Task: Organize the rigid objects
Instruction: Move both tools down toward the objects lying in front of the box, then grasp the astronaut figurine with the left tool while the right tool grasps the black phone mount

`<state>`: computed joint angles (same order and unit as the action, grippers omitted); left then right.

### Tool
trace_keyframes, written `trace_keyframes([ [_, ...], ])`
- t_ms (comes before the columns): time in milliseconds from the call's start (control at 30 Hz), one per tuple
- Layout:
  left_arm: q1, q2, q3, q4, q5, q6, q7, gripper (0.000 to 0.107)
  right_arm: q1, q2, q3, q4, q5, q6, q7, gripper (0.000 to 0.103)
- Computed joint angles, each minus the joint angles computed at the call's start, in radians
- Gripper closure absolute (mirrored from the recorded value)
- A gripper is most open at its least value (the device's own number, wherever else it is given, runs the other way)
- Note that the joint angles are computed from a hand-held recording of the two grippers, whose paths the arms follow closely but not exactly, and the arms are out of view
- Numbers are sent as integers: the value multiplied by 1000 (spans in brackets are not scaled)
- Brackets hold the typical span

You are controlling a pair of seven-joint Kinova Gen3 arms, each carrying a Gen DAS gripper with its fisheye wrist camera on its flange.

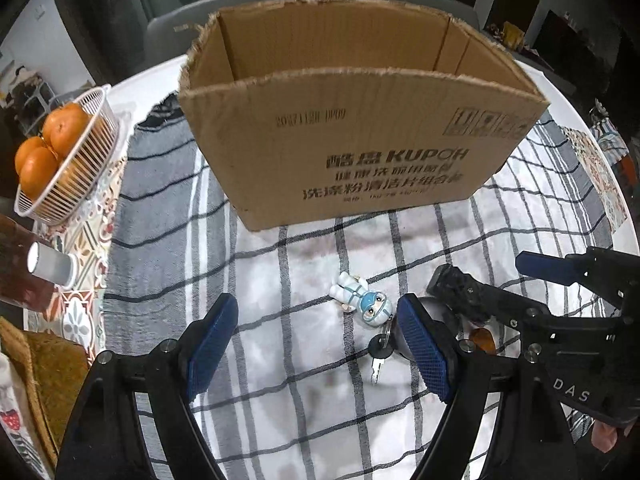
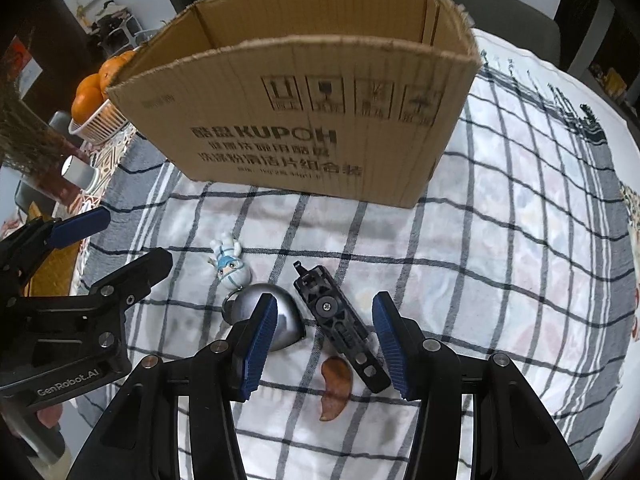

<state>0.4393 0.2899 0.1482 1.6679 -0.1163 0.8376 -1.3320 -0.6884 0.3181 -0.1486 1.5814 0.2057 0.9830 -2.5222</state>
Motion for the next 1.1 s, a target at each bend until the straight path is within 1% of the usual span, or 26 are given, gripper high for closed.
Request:
trace_keyframes([
  [67,-18,19,11,-11,30,8,-35,26,8,12,-1,1,-11,-7,8,52],
  [233,-16,63,11,-49,51,36,-59,27,18,25,2,20,-33,-33,13,52],
  [400,6,92,1,-73,44,52,-49,27,19,31,6,34,-42,-38,11,52],
  [467,10,103,-1,-83,46,60,-44,29,23,35,5,32,-49,-34,18,52],
  [700,25,122,-5,-94,45,73,-21,29,41,58,-1,16,-81,-15,67,54],
  [867,23,141,-1,-107,64,84,-17,32,43,75,-1,11,-100,-4,102,54],
  [1033,58,162,-10,-122,29,98,1,33,42,78,2,21,-109,2,114,54],
  [1100,61,177,-7,-134,36,106,10,35,39,82,3,21,-107,9,118,55],
])
